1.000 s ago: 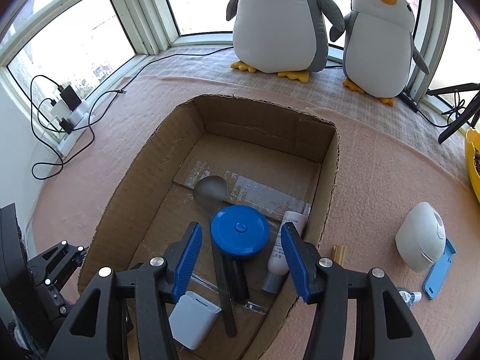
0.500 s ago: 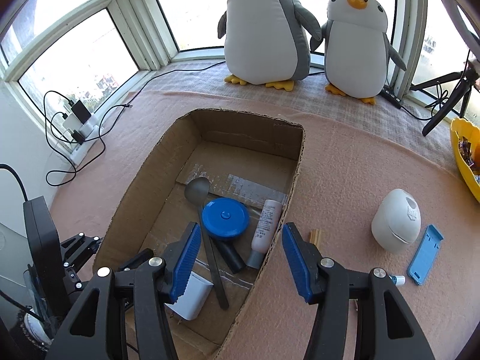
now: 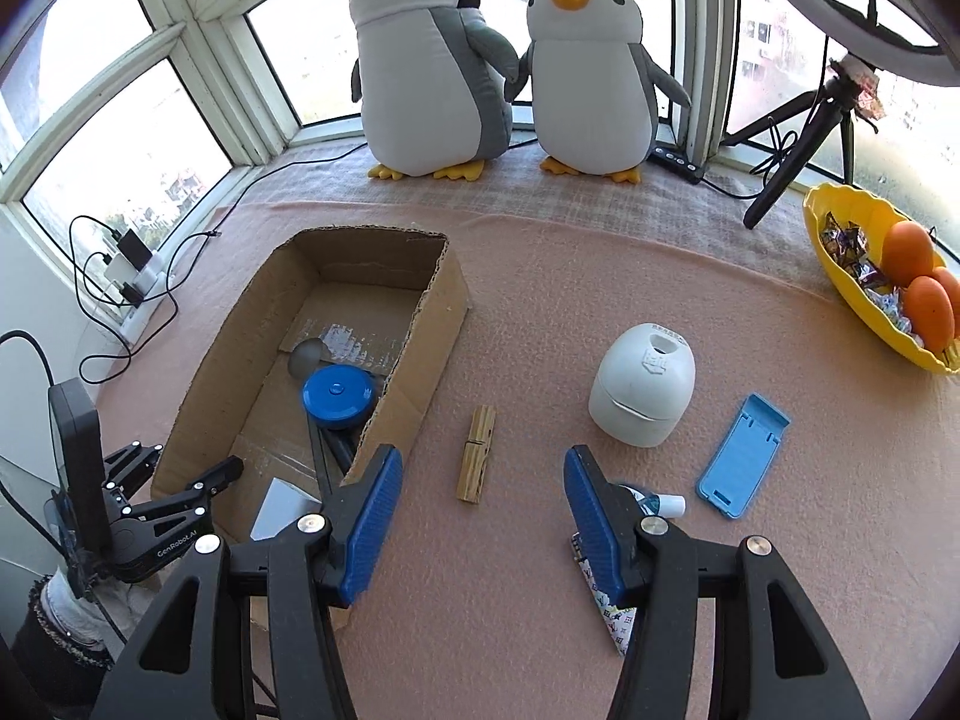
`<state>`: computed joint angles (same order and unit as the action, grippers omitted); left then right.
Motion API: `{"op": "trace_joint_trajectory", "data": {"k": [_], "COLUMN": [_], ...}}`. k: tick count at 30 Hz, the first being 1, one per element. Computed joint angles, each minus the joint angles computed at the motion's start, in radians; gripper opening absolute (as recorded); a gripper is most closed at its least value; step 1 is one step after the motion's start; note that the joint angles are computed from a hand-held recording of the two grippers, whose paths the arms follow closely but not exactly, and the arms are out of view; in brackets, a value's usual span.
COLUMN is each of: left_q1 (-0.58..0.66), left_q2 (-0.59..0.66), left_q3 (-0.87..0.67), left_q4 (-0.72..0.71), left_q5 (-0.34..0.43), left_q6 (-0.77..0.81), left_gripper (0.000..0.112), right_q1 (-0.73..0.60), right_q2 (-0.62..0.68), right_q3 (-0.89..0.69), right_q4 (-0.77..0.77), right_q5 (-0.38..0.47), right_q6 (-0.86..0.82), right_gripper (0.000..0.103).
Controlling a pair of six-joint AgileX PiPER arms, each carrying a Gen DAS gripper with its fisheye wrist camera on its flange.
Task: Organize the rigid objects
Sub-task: 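Reach the right gripper to the wooden clothespin and grasp it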
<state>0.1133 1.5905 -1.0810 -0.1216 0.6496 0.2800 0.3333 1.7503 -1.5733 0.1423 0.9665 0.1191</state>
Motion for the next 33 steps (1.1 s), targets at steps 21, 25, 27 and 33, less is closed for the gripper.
{"op": "trace_joint_trajectory", "data": {"k": [21, 25, 27, 33], "left_q1": [-0.002, -0.005, -0.004, -0.006], "left_q2": [-0.001, -0.001, -0.001, -0.001], "left_q3": [0.0, 0.0, 0.0, -0.001], "left_q4": [0.002, 0.005, 0.004, 0.006], "left_q5": [0.002, 0.002, 0.003, 0.002], "left_q6": [-0.004, -0.01, -0.007, -0.011], "left_gripper": [0.051, 0.051, 0.051, 0.051], "right_q1": [0.011, 0.015, 0.018, 0.033], "right_q2": [0.173, 0.211, 0.225, 0.262], "right_q3": [-0.045, -0.081, -0.096, -0.139], "right_q4": [0.06, 0.048, 0.04, 0.003], "right_q5": [0.02, 0.034, 0.038, 0.063], "right_q6": [-0.06, -0.042, -0.037, -0.013], "right_gripper": [0.031, 0.027, 0.027, 0.022]}}
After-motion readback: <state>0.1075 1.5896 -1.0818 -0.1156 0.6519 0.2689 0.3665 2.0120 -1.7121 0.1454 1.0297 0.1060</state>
